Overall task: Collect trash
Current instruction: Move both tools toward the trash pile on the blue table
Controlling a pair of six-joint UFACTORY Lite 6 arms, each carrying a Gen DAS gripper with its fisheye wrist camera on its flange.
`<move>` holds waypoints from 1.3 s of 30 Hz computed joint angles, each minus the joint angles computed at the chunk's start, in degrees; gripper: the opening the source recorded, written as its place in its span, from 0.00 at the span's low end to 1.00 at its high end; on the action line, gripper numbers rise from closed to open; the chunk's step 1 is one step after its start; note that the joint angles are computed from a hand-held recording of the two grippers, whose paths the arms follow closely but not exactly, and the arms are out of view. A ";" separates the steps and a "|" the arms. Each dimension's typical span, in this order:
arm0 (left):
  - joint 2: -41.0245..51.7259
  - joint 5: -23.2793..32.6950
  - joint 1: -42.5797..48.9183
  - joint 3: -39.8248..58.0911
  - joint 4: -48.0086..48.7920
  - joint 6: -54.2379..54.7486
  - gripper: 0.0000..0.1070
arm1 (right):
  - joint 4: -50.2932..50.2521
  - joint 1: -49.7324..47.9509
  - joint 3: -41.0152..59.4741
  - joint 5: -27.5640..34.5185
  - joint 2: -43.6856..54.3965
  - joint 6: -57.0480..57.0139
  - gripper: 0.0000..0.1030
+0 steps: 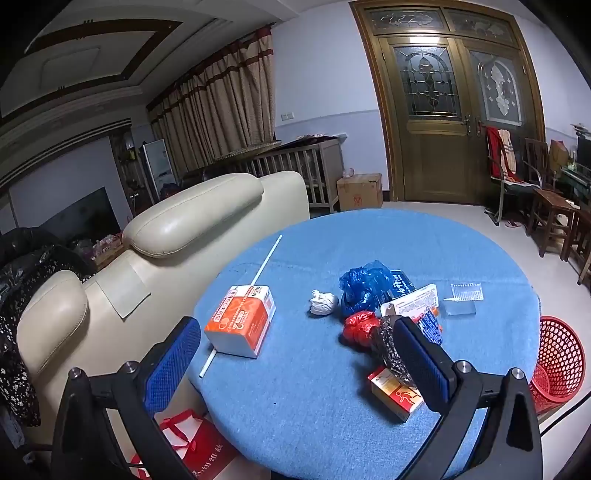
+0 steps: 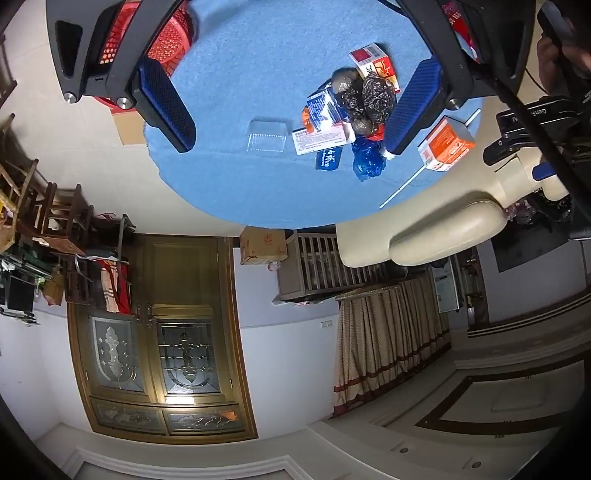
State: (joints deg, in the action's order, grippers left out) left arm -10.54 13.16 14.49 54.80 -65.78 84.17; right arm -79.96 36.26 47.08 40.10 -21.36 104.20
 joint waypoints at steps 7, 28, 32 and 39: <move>-1.88 0.78 0.34 -0.62 5.91 -5.56 0.96 | -0.65 0.15 -0.33 -0.51 0.54 1.03 1.00; 0.69 2.20 0.68 -0.87 11.19 -9.93 0.96 | -2.37 -3.38 -0.03 -6.57 6.08 4.90 1.00; 3.68 3.30 1.66 -0.65 12.50 -10.42 0.96 | -3.26 -6.87 0.93 -11.68 10.25 6.78 1.00; 8.77 2.97 1.35 1.22 17.28 -15.49 0.96 | 0.48 -13.88 3.56 -22.90 16.77 4.52 1.00</move>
